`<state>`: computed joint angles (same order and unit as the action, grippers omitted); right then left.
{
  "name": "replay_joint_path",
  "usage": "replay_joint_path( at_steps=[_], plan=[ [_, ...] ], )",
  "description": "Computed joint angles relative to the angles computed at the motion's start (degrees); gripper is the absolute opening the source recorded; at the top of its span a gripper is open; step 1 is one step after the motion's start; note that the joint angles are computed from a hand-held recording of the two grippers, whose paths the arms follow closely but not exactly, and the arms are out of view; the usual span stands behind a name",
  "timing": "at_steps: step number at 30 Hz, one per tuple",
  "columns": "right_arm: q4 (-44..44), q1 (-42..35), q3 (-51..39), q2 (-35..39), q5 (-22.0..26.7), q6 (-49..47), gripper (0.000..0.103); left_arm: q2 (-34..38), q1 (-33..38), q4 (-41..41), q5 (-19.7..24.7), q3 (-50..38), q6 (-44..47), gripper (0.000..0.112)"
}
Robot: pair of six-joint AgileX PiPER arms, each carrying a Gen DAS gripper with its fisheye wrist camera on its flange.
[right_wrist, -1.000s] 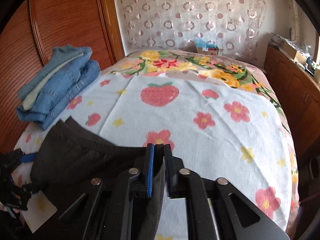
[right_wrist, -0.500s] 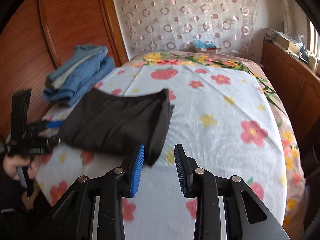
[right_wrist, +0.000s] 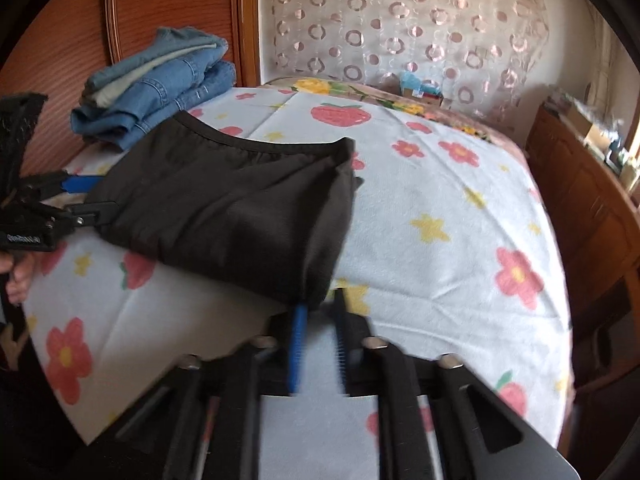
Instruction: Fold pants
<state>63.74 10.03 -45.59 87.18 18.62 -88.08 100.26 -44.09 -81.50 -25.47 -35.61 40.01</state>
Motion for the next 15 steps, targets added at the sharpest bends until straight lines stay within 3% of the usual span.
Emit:
replay_joint_path(
  at_steps=[3, 4, 10, 13, 15],
  plan=[
    [6.4, -3.3, 0.0, -1.1, 3.6, -3.8, 0.000, 0.0, -0.1, -0.3, -0.1, -0.1, 0.2, 0.082],
    [7.0, -3.3, 0.4, -1.6, 2.8, -4.4, 0.000, 0.0, -0.1, -0.5, -0.1, -0.1, 0.4, 0.082],
    [6.3, -3.8, 0.8, -1.7, 2.9, -3.4, 0.000, 0.0, -0.1, -0.4, -0.1, 0.0, 0.3, 0.082],
    [7.0, -6.3, -0.1, -1.7, 6.6, -2.7, 0.000, 0.0, -0.1, -0.7, -0.3, -0.1, 0.4, 0.082],
    [6.8, -6.5, -1.0, -1.8, 7.1, -0.9, 0.008, -0.1, -0.2, -1.0, -0.4, 0.0, 0.6, 0.082]
  ],
)
